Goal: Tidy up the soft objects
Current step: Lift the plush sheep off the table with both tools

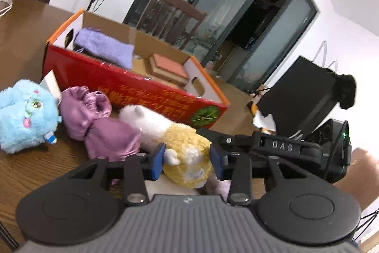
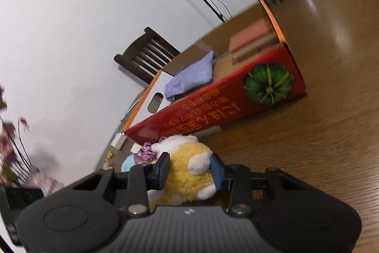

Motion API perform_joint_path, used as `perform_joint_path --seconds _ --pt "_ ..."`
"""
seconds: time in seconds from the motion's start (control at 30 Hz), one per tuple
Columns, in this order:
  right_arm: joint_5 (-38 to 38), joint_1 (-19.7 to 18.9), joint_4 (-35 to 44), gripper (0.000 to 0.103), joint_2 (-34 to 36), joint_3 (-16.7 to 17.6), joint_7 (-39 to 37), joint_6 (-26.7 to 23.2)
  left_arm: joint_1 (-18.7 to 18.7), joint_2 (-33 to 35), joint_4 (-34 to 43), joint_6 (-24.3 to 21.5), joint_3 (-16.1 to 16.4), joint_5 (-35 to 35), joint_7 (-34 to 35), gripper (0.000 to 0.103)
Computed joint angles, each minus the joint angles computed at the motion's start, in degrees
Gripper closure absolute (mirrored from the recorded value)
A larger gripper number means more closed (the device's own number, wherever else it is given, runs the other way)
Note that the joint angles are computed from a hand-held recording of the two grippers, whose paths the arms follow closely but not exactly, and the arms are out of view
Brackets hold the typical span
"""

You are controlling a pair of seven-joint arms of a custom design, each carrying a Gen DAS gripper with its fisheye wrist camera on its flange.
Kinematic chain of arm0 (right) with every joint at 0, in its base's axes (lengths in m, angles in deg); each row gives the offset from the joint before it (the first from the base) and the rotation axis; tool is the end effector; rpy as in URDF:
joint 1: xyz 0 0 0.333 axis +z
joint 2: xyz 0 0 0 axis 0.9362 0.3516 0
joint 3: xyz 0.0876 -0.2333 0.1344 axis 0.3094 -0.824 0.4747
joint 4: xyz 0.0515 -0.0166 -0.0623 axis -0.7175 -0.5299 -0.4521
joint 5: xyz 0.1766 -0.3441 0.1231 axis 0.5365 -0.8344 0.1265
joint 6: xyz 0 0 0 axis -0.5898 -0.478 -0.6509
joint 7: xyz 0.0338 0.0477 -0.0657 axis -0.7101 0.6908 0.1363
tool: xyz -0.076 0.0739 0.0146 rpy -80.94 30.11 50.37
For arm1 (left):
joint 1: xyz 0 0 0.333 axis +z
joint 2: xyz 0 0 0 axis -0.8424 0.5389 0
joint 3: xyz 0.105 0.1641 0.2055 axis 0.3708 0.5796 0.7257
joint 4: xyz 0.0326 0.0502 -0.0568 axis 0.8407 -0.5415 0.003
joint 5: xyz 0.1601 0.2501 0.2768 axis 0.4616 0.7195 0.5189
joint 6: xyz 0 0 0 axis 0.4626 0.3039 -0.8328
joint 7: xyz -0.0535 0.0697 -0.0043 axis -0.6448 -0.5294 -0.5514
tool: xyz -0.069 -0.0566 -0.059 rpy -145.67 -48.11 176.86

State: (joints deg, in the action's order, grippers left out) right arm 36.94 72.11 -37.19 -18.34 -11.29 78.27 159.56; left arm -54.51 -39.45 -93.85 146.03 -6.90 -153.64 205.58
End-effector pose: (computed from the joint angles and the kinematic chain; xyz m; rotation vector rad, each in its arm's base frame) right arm 0.7623 0.2100 0.4474 -1.5834 1.2687 0.2090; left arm 0.6255 0.0026 0.4889 -1.9089 1.5541 -1.4906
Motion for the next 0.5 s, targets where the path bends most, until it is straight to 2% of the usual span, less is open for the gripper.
perform_joint_path --seconds 0.07,0.17,0.23,0.33,0.37,0.43,0.5 --pt "2.59 -1.51 -7.67 0.067 -5.72 0.99 -4.0 3.57 0.24 -1.83 -1.17 -2.21 0.03 -3.21 3.39 0.062" --pt "11.0 -4.16 -20.4 0.068 -15.95 2.54 -13.43 9.31 -0.1 -6.17 -4.54 -7.12 1.1 -9.82 11.05 0.062" --pt "18.36 -5.55 -29.51 0.068 -23.82 3.3 -21.19 13.1 -0.42 -8.76 -7.22 -12.5 2.5 -9.95 14.4 0.061" --pt "25.3 -5.14 -41.41 0.068 -34.18 2.45 -29.71 17.82 -0.49 -10.18 -9.86 -21.45 4.67 -8.16 13.58 0.06" --pt "26.96 -4.56 -44.64 0.068 -36.86 1.97 -31.51 19.27 -0.58 -10.35 -10.53 -22.29 4.87 -7.74 12.96 0.06" --pt "25.84 -3.0 -50.23 0.072 -41.06 0.63 -30.16 21.1 -1.02 -11.04 -12.18 -20.52 4.55 -6.17 12.29 0.059" --pt "24.78 -1.86 -53.92 0.078 -43.77 -0.95 -29.08 18.47 -1.51 -12.21 -14.04 -18.28 4.47 -5.48 11.94 0.058"
